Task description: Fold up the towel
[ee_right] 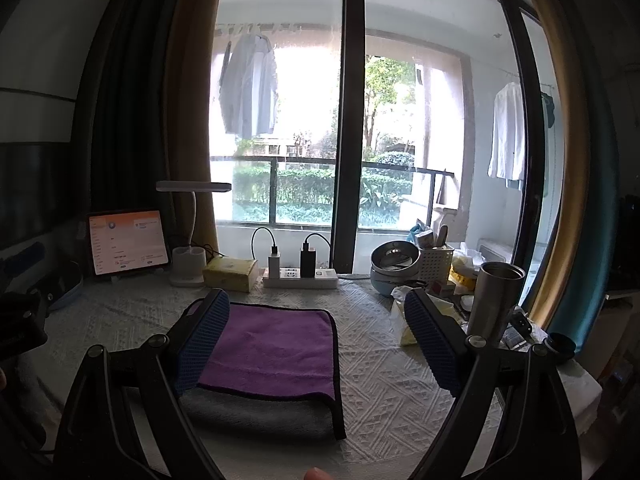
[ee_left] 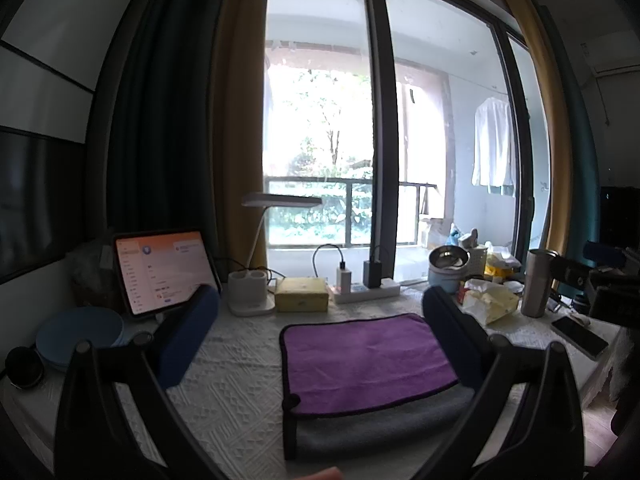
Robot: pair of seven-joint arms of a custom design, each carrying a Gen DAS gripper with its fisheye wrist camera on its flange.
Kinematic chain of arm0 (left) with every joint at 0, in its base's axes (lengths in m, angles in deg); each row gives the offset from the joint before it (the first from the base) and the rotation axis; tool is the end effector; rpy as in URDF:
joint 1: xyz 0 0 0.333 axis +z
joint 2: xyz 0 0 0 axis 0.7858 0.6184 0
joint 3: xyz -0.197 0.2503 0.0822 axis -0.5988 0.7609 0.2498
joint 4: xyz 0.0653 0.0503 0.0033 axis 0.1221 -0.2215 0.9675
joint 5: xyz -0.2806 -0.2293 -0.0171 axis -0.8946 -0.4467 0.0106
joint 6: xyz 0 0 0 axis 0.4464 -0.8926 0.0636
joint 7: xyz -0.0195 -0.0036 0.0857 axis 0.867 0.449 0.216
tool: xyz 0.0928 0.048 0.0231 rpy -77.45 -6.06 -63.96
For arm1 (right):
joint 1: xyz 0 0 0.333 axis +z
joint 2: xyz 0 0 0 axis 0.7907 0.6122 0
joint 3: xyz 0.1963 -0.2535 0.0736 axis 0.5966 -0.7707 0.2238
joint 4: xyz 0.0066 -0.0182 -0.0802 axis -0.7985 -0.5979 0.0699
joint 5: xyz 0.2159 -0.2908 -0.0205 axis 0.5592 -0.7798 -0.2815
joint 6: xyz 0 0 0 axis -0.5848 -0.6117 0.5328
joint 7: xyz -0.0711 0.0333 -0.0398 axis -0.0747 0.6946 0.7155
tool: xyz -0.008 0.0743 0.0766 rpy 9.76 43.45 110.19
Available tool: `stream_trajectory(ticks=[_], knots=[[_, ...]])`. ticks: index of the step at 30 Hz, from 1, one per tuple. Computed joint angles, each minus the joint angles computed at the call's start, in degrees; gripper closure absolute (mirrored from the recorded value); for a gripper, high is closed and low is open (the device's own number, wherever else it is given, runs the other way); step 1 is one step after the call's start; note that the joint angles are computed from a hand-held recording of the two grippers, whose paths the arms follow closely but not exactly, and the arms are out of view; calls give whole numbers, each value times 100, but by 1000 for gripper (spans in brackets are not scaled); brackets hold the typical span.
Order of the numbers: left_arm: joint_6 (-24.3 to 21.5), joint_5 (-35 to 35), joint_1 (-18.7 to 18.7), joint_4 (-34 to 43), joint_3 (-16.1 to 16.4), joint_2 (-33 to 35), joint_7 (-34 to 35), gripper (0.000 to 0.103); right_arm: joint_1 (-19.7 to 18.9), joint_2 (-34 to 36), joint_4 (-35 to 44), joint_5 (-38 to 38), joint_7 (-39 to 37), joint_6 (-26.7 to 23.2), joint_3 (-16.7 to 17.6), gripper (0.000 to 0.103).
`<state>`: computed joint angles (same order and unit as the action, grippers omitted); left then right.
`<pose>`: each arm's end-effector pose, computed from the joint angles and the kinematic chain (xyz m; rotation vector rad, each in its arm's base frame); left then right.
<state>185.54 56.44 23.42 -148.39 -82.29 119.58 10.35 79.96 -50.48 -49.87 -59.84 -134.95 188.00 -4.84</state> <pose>0.6964 -0.2971 0.5217 -1.1260 1.5182 -1.4241 0.6601 0.2749 0.5377 -1.3169 1.4862 -1.3089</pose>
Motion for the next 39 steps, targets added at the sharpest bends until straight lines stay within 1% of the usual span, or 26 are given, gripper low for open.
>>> stream_trajectory(ticks=[24, 31, 36, 39], knots=[[-29, 24, -9, -10, 26, -2, -55, 0, 23, 25, 11, 79, -41, 1, -12, 12], [-104, 45, 11, 28, 33, 25, -120, 0, 22, 46, 28, 103, -59, 16, -22, 12], [-176, 51, -24, 78, 114, 60, -199, 0, 20, 79, 26, 132, -44, 47, -40, 12], [-311, 40, -63, 163, 218, 118, -299, 0, -7, 101, 26, 198, -78, 81, -45, 12]])
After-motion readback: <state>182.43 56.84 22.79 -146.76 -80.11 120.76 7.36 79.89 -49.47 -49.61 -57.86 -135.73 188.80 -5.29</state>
